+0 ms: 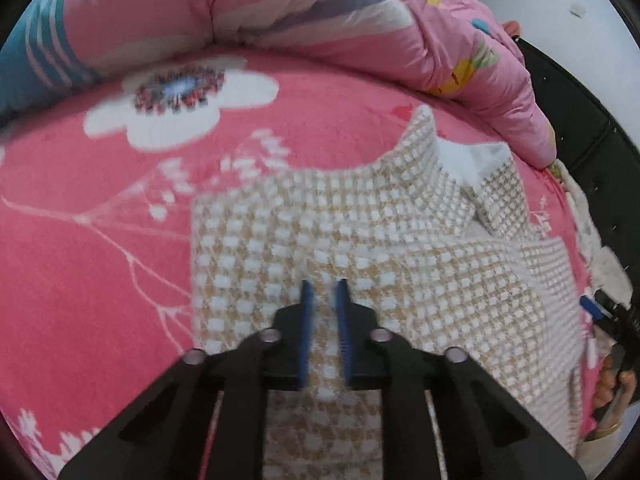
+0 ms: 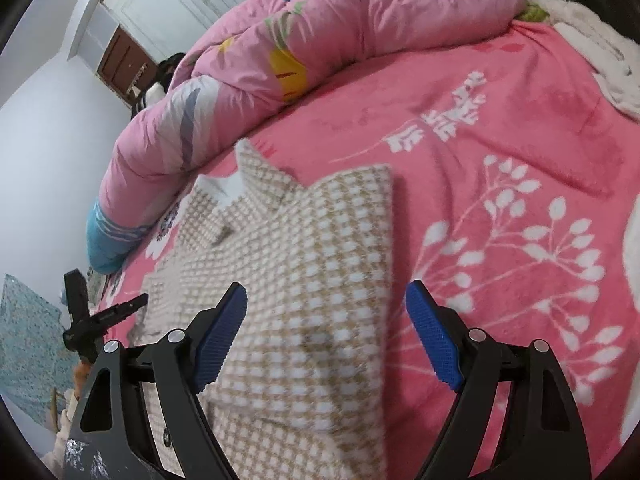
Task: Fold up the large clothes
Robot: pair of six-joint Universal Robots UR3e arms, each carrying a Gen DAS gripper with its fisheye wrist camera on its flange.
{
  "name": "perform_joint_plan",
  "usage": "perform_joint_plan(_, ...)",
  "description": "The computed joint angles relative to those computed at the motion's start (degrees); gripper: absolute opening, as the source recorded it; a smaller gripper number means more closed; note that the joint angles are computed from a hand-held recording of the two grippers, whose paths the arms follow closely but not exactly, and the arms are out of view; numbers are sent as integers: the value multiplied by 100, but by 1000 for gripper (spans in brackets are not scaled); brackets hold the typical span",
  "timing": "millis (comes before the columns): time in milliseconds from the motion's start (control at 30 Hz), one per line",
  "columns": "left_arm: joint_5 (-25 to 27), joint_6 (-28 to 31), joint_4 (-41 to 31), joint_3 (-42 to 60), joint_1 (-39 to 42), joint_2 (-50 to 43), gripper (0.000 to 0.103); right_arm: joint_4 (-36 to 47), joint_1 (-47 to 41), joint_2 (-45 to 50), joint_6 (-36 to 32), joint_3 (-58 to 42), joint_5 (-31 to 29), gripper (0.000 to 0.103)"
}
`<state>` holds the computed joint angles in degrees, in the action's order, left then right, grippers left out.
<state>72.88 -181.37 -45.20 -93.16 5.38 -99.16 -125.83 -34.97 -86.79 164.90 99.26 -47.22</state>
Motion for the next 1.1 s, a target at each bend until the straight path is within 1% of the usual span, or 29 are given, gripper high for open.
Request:
perform_joint_plan(67,266,165,480,-180,-156,277,8,-55,-94,-110,10,100,166,79)
perform_joint_plan(133,403,410,986,-480,-237,678,8,-142,-119,-202,-22,172,224,79)
perform_joint_plan(200,557,481,972,-457,-275,700,8,-233,-79,-221,-81,194,155,78)
perform_joint_plan(267,814,465,869,-412,-287,498,8,-371,74,-171,-53,176,-135,79)
perform_joint_plan(333,851,394,937,-575,-194,430,8,-414,158,-110,-62,189,-275,78)
perform_joint_plan(433,740,340,1187,-1039,-31,472,8,-581,309,-3,-9,159,-527,74)
perform_joint_plan(467,757,338,1272,-1120,-42,486,8,-620,362,68,26,100,-613,70)
perform_joint_plan(500,808,344,1369,-1192,-77,505,8,-641,477,248,136,-101,-800,67)
perform_joint_plan(533,871,348,1421,-1217,-118,514,8,-618,556,430,231,-298,-911,66)
perform_joint_plan(567,885,347,1431,-1220,-124,519,8,-493,629,692,344,-603,-994,63)
perform_joint_plan(600,881,339,1438,-1218,-123,513,8,-320,678,981,471,-936,-1034,45)
perform_joint_plan(633,832,327,1435,-1234,-86,533,8,-34,672,1289,556,-1308,-911,32)
perform_joint_plan(667,772,308,1440,-1281,-51,590,8,86,659,1441,607,-1501,-776,14)
perform_joint_plan(700,766,310,1445,-1294,-45,617,8,-55,694,1457,665,-1520,-820,12)
perform_joint_plan(767,888,380,1454,-1345,-111,639,8,-468,896,1539,687,-1541,-1195,12)
perform_joint_plan(800,954,412,1435,-1326,-148,595,9,-470,1009,1670,702,-1653,-1471,15)
perform_joint_plan(833,1039,437,1447,-1319,-192,540,11,-419,1071,1770,724,-1755,-1663,23)
perform_joint_plan(867,1053,447,1460,-1320,-194,526,12,-386,1084,1864,747,-1825,-1771,37)
perform_joint_plan(900,1004,440,1471,-1341,-161,564,14,-303,979,1849,715,-1817,-1586,38)
perform_joint_plan(933,956,419,1468,-1373,-110,656,16,-177,880,1765,727,-1806,-1446,41)
perform_joint_plan(967,961,402,1511,-1430,-74,772,20,-225,771,1537,775,-1644,-1342,50)
perform_joint_plan(1000,962,411,1588,-1510,-36,902,24,-397,686,1319,753,-1421,-1212,62)
perform_joint_plan(1033,902,446,1679,-1628,31,1097,26,-553,592,1039,654,-1180,-1012,65)
perform_joint_plan(1067,854,474,1726,-1690,66,1229,28,-622,523,716,454,-944,-757,66)
perform_joint_plan(1100,761,493,1710,-1737,108,1431,29,-572,542,517,299,-844,-623,66)
